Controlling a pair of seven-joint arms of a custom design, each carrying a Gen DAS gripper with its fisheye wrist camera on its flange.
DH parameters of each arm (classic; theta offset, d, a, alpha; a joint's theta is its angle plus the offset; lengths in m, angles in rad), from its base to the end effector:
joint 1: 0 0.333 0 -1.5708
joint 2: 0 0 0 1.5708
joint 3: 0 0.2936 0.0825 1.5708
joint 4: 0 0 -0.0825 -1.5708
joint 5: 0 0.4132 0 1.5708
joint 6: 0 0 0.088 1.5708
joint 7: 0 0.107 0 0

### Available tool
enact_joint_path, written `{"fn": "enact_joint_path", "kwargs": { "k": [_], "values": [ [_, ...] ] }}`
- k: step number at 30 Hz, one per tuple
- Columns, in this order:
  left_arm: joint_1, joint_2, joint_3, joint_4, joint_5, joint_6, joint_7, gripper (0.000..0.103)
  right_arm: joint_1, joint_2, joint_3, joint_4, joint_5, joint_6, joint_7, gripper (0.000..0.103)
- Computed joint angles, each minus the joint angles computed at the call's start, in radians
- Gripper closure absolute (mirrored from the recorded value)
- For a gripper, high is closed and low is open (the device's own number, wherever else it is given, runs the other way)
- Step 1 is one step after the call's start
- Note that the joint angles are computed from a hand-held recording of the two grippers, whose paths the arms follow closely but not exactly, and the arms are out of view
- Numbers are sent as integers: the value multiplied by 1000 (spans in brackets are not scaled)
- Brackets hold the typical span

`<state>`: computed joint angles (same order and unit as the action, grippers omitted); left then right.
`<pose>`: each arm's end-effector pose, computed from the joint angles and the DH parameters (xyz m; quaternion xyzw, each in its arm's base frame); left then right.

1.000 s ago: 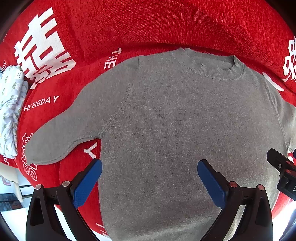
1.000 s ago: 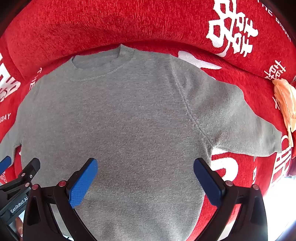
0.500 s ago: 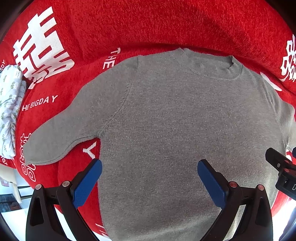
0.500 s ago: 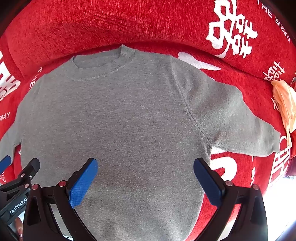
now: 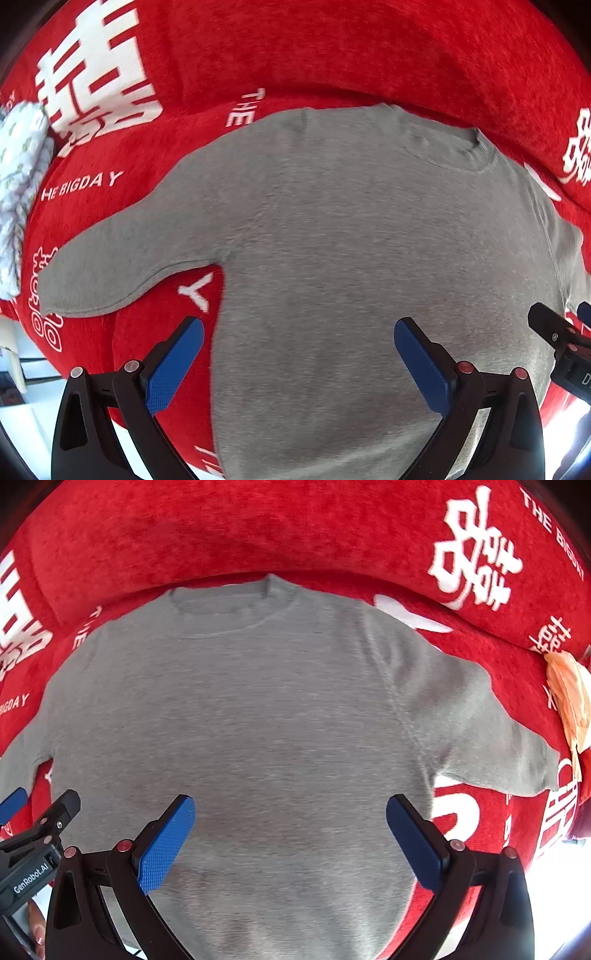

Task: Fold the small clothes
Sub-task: 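Grasp the sweater sleeve cuff with the left gripper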

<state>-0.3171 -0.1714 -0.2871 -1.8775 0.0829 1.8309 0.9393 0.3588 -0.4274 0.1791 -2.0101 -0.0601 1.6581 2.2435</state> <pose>0.4547 -0.3166 0.5637 -0.7086 0.7002 -0.0469 0.0737 0.3959 0.2445 0.6089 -0.6522 0.7543 -0.0722 0.0215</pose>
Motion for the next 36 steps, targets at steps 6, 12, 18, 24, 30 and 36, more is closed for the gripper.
{"fn": "enact_joint_path", "kwargs": {
  "k": [6,12,18,24,30,36],
  "values": [
    [45,-161,65,-185,-105,111,8,0,36,68,25,59,19,15,-5,0],
    [130,-367,136,-432,-186,214,-18,0,89,160,47,140,28,27,-25,0],
    [189,-485,218,-640,-318,352,-39,0,138,241,58,210,28,27,-46,0],
    [200,-432,249,-687,-460,533,-7,0,174,295,64,262,16,14,-41,0],
    [276,-450,218,-692,-431,650,-39,0,194,321,60,294,10,-4,-40,0],
    [384,-483,192,-678,-232,562,-122,21,203,342,58,309,9,4,-27,0]
  ]
}}
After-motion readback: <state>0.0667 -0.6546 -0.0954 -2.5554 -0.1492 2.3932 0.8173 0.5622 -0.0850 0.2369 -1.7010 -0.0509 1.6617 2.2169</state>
